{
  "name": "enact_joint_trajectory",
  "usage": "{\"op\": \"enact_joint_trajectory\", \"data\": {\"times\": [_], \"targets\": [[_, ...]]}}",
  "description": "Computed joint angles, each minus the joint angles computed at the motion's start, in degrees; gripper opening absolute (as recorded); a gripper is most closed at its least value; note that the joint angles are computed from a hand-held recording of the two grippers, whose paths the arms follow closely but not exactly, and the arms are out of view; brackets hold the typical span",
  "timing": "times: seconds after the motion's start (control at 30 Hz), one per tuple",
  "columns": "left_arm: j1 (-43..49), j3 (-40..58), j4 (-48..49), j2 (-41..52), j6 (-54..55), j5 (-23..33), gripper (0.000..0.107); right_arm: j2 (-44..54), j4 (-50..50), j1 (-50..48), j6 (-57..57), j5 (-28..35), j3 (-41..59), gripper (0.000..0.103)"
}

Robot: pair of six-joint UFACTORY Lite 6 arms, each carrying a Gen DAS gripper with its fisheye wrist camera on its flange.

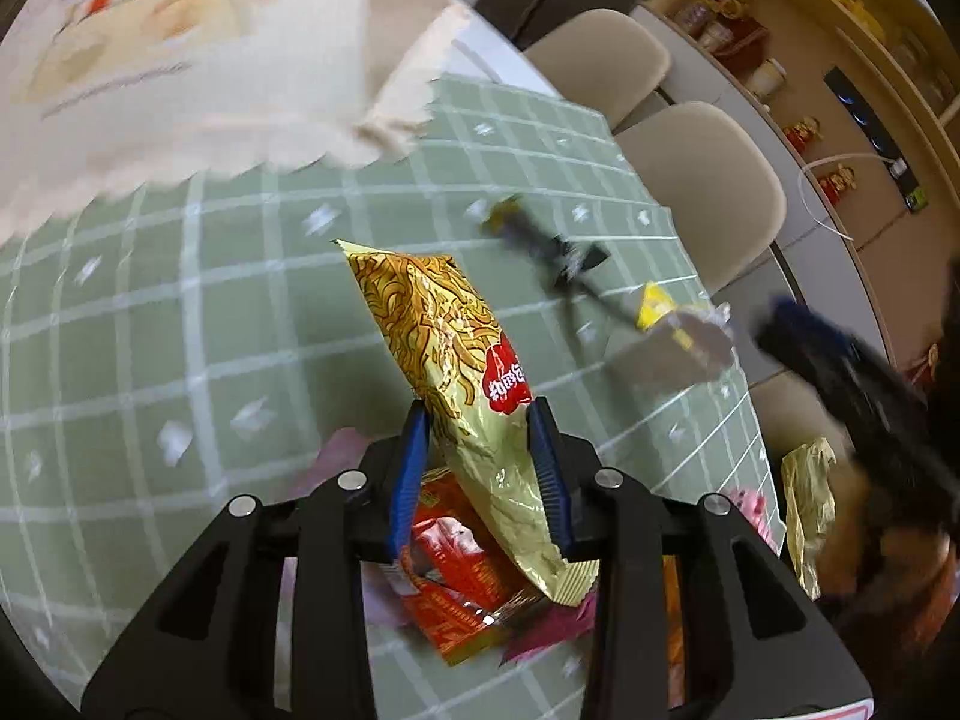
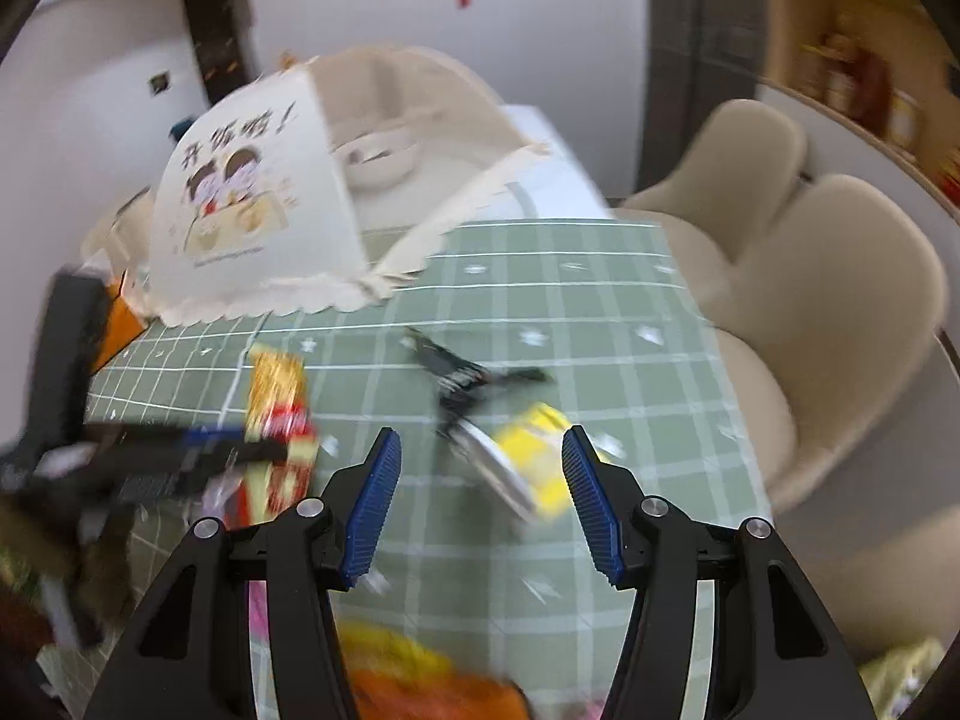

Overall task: Collect trash
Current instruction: 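Grasp the gold chip bag with the left tool while the right tool grasps the black wrapper, then lift the gold bag and black wrapper and carry both over the bin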

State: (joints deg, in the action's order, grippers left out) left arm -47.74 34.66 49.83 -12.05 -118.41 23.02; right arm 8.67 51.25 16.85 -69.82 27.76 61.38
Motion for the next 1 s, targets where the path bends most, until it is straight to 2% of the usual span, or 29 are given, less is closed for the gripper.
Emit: {"op": "enact_joint_trajectory", "data": {"times": [0.07,0.13,0.2,0.33,0.47,0.5,0.57,0.63,0.77,0.87,1.0], "targets": [[-3.95,-3.85,1.86,-3.91,-5.91,3.93,0.033,5.10,-5.07,4.75,6.83,-2.53,4.50,0.049],[-5.91,-6.71,3.87,-6.74,-10.25,5.23,0.033,10.73,-16.58,10.13,18.83,-7.97,9.05,0.048],[-7.63,-9.80,6.94,-9.77,-15.56,5.20,0.033,15.71,-28.07,12.61,30.82,-9.53,13.54,0.047],[-12.11,-11.83,9.37,-11.71,-21.20,8.68,0.033,26.11,-48.61,15.45,53.15,-6.61,23.34,0.043],[-16.12,-14.06,10.48,-14.78,-25.61,11.37,0.033,30.86,-58.95,16.96,62.48,-4.98,26.70,0.038],[-17.48,-14.73,10.53,-15.72,-26.76,12.21,0.033,31.34,-60.95,17.20,64.01,-4.82,26.86,0.027],[-20.12,-15.06,10.18,-16.49,-28.53,13.97,0.033,30.37,-58.63,16.86,61.06,-5.19,25.60,0.021],[-22.31,-15.37,9.62,-17.18,-29.73,15.64,0.033,26.89,-53.31,15.90,56.16,-6.01,22.09,0.019],[-27.09,-14.21,7.67,-17.27,-31.26,19.66,0.033,14.84,-35.84,13.15,40.27,-6.46,11.29,0.019],[-31.03,-12.51,6.40,-16.97,-31.68,23.38,0.033,4.39,-24.24,10.10,28.68,-4.04,3.24,0.019],[-36.02,-9.53,5.86,-15.72,-32.91,28.11,0.033,-10.53,-12.92,3.02,18.15,3.07,-6.88,0.019]]}}
